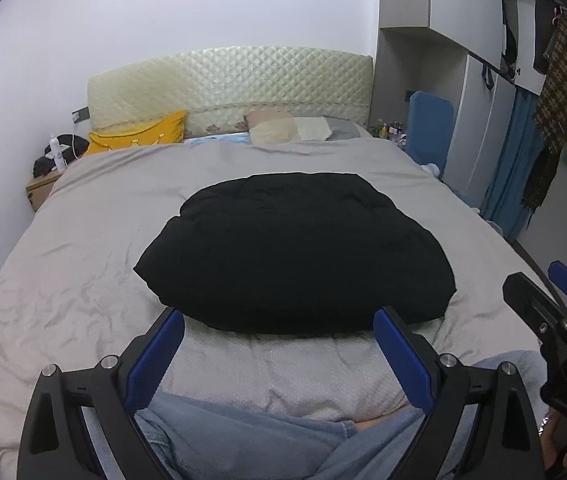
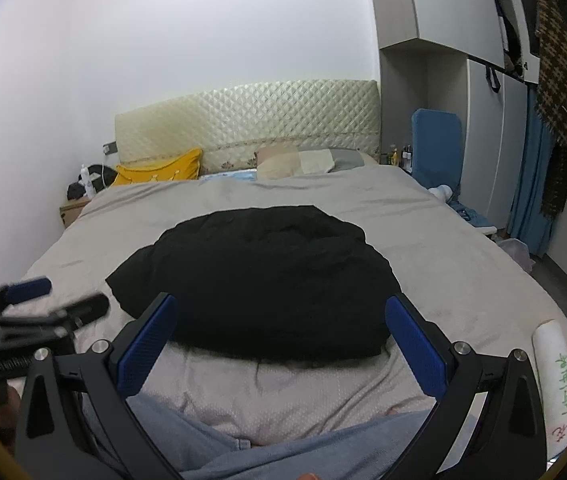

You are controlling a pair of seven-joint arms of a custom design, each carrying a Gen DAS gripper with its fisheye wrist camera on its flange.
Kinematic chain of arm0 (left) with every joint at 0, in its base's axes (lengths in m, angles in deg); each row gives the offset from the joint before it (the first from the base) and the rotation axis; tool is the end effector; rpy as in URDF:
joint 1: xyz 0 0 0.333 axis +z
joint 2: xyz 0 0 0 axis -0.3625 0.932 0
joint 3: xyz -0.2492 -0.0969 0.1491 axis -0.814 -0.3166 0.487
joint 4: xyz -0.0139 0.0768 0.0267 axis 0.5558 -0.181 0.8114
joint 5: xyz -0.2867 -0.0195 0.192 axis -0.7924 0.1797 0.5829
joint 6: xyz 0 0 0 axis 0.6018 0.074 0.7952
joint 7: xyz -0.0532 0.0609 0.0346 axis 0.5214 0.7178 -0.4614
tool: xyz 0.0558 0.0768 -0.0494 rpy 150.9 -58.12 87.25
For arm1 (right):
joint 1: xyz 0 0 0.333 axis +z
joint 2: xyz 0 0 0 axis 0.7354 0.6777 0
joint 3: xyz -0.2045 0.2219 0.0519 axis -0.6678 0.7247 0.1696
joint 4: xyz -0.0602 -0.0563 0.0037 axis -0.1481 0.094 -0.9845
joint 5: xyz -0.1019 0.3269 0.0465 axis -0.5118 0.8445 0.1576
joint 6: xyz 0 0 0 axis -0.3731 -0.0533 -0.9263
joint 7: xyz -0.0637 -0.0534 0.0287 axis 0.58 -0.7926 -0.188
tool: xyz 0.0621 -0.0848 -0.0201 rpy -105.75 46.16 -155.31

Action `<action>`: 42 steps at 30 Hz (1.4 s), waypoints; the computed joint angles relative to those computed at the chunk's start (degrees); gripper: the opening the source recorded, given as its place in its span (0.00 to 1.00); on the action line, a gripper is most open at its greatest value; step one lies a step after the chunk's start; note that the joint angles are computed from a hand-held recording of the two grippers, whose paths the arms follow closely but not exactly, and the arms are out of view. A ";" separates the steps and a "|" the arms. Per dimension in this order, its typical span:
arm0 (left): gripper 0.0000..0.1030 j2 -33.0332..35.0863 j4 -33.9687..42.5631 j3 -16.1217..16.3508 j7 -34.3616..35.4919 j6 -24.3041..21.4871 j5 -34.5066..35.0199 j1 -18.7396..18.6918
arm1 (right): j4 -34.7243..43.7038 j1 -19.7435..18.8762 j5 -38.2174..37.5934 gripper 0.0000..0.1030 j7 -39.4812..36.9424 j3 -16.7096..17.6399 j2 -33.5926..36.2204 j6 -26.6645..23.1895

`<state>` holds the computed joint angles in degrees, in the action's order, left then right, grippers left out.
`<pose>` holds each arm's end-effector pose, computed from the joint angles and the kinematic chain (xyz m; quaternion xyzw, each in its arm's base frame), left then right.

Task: Fold large clothes

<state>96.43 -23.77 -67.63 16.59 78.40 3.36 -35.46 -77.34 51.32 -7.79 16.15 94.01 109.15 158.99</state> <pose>0.6971 -0.1671 0.6145 -0.6724 0.6128 -0.2877 0.2993 0.6913 0.0974 0.6353 -0.6645 0.5583 -0.2793 0.4107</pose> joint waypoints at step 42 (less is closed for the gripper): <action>0.93 -5.83 -9.92 -0.15 -2.97 6.29 0.10 1.69 | -3.30 0.29 -1.80 1.00 1.30 -0.77 -1.30 0.56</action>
